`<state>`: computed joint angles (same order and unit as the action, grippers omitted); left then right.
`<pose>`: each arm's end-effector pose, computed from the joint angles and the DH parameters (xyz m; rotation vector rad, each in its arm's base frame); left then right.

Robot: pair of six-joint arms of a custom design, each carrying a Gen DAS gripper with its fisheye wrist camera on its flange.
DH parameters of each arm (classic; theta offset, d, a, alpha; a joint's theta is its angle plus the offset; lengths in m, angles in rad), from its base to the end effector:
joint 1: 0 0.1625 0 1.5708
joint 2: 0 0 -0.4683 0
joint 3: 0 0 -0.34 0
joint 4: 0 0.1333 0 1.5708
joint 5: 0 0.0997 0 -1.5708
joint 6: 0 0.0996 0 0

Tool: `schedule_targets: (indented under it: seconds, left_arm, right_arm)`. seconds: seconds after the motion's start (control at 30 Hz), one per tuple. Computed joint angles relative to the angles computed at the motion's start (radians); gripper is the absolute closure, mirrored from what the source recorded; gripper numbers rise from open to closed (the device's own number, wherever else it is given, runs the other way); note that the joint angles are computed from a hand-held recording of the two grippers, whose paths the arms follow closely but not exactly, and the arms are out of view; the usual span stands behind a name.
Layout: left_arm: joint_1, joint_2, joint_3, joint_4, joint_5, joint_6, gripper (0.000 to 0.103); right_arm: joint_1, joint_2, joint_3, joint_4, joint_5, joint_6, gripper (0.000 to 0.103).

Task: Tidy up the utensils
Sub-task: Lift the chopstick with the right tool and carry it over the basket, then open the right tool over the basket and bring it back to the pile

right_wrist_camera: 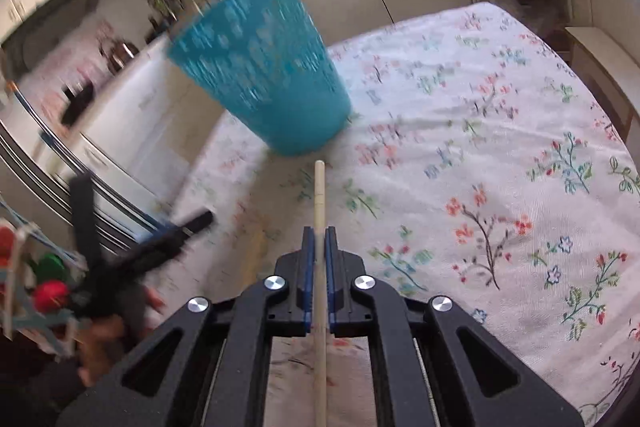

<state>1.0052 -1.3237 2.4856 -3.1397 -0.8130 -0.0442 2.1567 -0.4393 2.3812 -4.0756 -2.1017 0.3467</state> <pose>-0.0279 -0.4204 0.2776 0.4332 2.3978 -0.7682 0.3072 -0.3130 0.0254 0.1128 -2.7391 1.0398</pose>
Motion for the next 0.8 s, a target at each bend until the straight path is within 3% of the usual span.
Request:
schedule_targets:
  seconds: [0.17, 0.4, 0.63, 0.8]
  left_arm:
    - [0.003, 0.001, -0.001, 0.003, -0.001, -0.003, 0.008]
    - [0.01, 0.005, -0.008, 0.01, -0.014, -0.001, 0.008]
    - [0.024, 0.0, -0.012, 0.0, -0.042, 0.001, 0.008]
    - [0.027, -0.003, -0.012, 0.0, -0.054, 0.0, 0.008]
  right_arm:
    - [0.053, -0.06, -0.069, -0.113, 0.082, -0.088, 0.097]
    - [0.099, -0.129, -0.291, -0.056, 0.097, -0.282, 0.097]
    - [0.079, -0.039, -0.556, -0.075, -0.011, -0.476, 0.097]
    - [0.048, 0.034, -0.617, -0.136, -0.102, -0.561, 0.097]
